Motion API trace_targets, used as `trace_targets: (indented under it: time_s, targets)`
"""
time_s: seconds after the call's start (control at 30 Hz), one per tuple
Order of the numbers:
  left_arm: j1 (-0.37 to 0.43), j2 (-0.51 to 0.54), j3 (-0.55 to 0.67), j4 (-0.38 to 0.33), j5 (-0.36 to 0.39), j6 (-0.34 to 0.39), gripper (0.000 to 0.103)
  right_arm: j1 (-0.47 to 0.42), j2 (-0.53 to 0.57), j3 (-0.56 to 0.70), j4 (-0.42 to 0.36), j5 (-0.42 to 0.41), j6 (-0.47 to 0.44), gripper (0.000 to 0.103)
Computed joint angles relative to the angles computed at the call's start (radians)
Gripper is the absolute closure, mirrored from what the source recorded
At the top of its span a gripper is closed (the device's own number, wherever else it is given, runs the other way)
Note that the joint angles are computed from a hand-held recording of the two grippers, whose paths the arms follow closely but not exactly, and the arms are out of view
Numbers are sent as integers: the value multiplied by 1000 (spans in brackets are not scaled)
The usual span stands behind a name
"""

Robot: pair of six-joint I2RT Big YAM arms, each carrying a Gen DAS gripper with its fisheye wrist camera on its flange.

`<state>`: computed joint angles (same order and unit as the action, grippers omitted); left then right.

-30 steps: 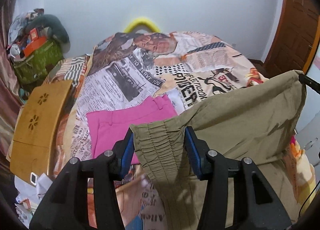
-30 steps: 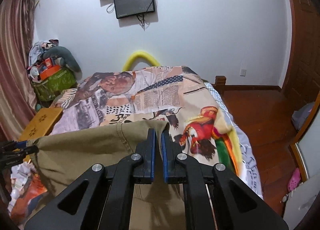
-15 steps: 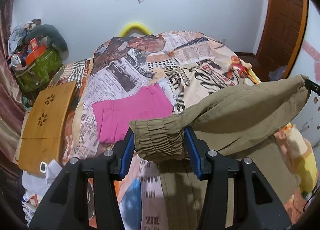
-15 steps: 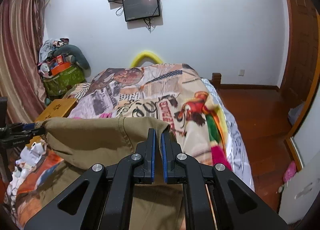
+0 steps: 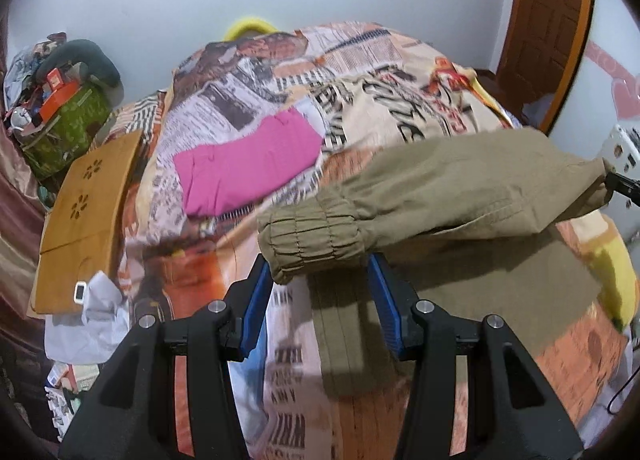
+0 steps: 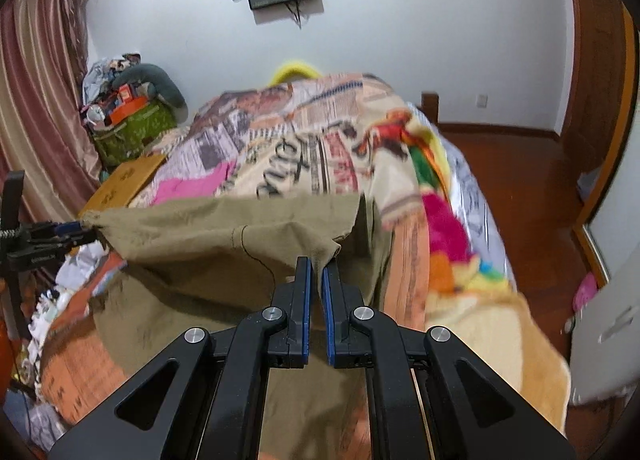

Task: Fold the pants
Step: 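Grasp the waistband with the left gripper while right gripper grips the leg, fold over, then open both grippers and release the folded pants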

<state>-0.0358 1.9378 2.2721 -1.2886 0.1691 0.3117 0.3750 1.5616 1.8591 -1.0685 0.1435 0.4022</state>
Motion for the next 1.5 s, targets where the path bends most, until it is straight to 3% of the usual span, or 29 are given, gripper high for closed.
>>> trace_targets:
  time_s: [0.27,0.53,0.63,0.7,0.73,0.9,1.3,1.5]
  targets:
    - [1,-64,-138,0,-29,28,48,11,-85,-154,-30,-56,133,98]
    - [-9,-142,-222,74,-55,40,19,46,-108,-139,-103,20,145,95]
    - [-19,-158,-224,96,-63,46,13,63,-103,-115,-116,45,124,81]
    - [-23,-159,-216,97,-55,45,9,78,-92,-90,-114,60,101,58]
    - [-26,-157,-207,91,-46,44,6,87,-87,-78,-101,68,78,55]
    - [-48,-132,-161,36,-21,50,5,117,-37,-9,-97,34,7,45]
    - [-92,-99,-132,-32,-28,89,5,156,174,178,-190,-156,-112,45]
    - [-105,-81,-121,-53,-21,114,5,156,235,240,-245,-196,-150,44]
